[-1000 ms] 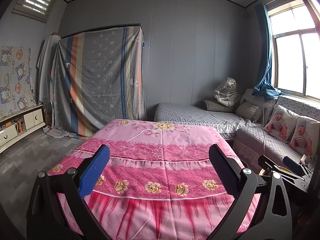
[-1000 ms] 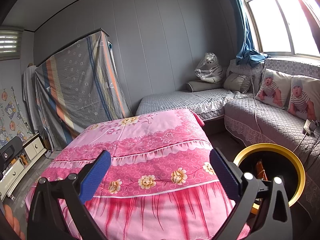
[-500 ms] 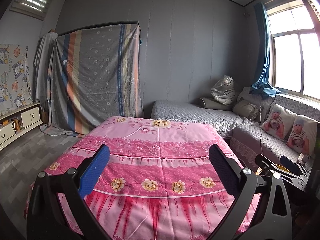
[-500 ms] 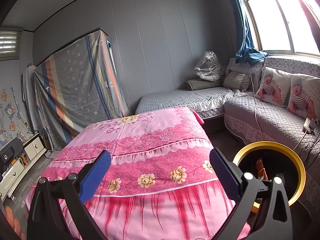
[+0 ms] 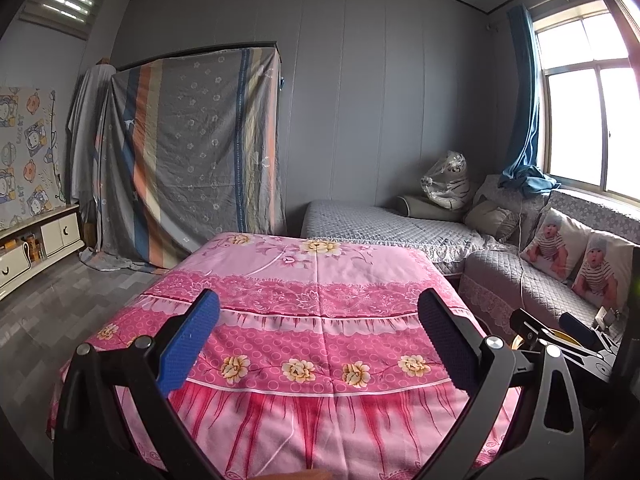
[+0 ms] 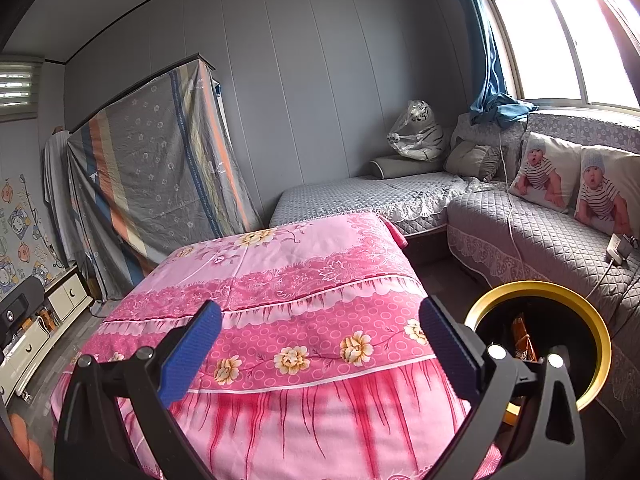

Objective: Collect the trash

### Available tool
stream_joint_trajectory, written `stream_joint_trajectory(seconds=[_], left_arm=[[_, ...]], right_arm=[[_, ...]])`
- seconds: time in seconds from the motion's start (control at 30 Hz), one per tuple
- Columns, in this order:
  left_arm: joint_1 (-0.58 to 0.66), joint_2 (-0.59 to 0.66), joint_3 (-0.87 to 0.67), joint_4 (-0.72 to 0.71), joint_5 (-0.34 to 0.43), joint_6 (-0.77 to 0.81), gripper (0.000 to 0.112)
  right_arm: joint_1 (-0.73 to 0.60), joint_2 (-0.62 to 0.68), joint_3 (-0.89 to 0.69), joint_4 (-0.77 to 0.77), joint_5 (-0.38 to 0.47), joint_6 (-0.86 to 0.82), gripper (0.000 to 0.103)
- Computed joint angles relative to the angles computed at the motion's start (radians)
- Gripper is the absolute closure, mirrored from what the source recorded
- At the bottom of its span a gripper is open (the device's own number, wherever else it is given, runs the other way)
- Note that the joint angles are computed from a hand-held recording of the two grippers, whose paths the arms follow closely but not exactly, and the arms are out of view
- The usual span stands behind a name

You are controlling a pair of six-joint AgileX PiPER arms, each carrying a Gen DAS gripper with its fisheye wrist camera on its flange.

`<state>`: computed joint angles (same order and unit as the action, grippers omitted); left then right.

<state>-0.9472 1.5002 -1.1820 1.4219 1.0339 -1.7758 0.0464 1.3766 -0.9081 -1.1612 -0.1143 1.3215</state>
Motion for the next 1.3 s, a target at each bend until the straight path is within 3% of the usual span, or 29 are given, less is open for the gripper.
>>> stream_joint_trajectory(seconds=[1.3], left_arm=[[0.008, 0.005, -0.015, -0.003, -0.026, 0.016, 0.017]], right_arm=[[-0.018, 0.001, -0.001, -0.077, -0.013, 0.079, 0.008]])
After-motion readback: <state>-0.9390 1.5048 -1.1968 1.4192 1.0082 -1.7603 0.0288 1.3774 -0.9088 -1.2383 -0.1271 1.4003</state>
